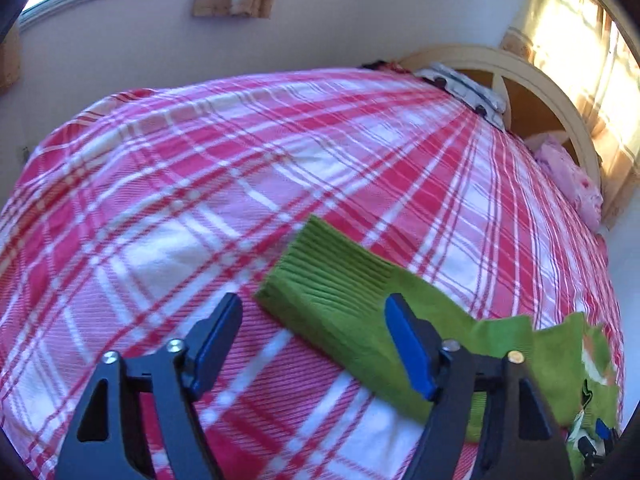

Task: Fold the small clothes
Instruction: 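Move the left gripper to the other green sleeve cuff and grasp it, then lift the sleeve with the left gripper, fold it across the body, release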

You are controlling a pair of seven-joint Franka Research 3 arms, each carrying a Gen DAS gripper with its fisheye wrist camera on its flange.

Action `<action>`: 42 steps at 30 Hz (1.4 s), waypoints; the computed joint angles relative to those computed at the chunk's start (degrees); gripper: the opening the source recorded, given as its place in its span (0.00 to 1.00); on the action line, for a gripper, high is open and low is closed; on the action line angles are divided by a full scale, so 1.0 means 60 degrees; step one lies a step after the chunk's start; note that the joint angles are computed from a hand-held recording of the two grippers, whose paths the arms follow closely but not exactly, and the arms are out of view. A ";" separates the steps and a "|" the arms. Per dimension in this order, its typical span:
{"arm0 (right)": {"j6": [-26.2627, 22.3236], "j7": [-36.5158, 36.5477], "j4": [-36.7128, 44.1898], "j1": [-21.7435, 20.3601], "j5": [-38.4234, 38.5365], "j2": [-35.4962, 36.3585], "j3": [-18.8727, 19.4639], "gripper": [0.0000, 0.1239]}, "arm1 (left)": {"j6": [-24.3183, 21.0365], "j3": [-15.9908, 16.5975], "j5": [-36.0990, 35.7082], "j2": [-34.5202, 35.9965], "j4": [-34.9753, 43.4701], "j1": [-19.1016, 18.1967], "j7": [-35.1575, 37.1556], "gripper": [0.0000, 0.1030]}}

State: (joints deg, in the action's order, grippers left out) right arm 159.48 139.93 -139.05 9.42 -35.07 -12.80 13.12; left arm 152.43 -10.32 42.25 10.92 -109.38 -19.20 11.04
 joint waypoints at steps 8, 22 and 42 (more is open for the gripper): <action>0.0232 0.0489 -0.0122 -0.0153 -0.0441 -0.0064 0.0092 0.72 | 0.0255 0.0028 -0.0289 0.0069 -0.0058 0.0013 -0.0162 0.08; 0.1136 0.1037 -0.0882 -0.0808 0.0102 -0.1038 0.0349 0.73 | 0.2196 -0.0284 -0.0315 -0.0766 -0.0157 0.0019 -0.0250 0.06; 0.0902 -0.0003 -0.4024 -0.0688 0.3238 -0.6068 0.0811 0.73 | 0.1863 -0.0447 -0.0865 0.2258 0.5760 -0.2590 0.1728 0.05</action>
State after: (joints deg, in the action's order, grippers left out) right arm 164.89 139.91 -163.20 5.29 -15.64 -49.21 17.99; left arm 163.61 -13.00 37.06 24.46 -74.82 -34.74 21.41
